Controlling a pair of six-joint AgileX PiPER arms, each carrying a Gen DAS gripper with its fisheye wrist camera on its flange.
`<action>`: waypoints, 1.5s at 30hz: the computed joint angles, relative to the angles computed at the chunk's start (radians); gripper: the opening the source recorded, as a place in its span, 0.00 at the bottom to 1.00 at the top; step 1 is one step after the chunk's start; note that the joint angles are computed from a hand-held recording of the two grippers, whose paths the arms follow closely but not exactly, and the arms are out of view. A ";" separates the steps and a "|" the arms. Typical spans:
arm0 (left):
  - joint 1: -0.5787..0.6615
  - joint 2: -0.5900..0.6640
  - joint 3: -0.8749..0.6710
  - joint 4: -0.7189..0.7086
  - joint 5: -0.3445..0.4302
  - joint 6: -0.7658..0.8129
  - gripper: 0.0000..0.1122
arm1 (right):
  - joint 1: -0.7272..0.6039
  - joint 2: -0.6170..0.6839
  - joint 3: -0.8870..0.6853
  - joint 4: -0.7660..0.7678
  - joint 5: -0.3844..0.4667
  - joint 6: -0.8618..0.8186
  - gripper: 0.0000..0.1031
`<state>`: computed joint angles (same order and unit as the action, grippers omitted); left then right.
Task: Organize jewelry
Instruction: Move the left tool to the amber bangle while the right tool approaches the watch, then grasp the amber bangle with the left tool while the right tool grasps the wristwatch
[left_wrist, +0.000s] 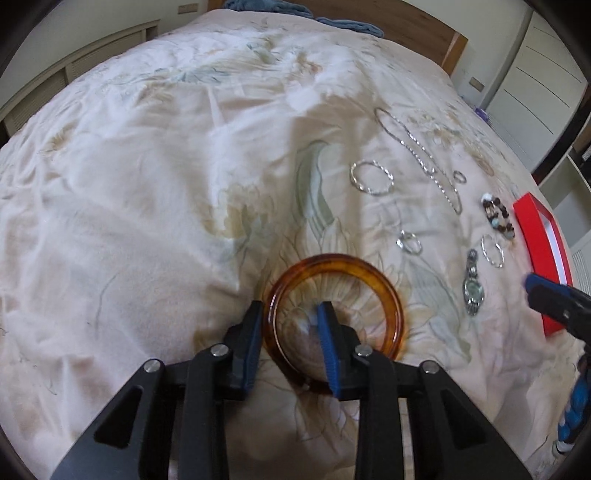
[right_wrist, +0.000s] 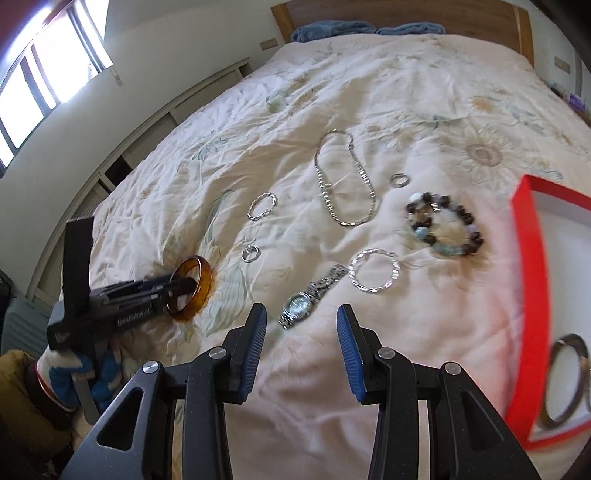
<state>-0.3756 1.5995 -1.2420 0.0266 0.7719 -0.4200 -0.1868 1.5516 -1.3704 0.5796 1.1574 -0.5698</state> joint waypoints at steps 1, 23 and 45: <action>0.005 0.001 0.005 -0.017 -0.004 0.019 0.24 | 0.013 0.016 -0.004 0.001 -0.006 0.009 0.39; -0.032 -0.016 0.077 0.059 -0.107 -0.015 0.16 | 0.083 0.136 0.060 0.040 -0.140 0.076 0.24; -0.146 -0.146 0.031 0.162 0.053 -0.151 0.08 | -0.016 -0.076 0.108 0.137 0.007 0.043 0.23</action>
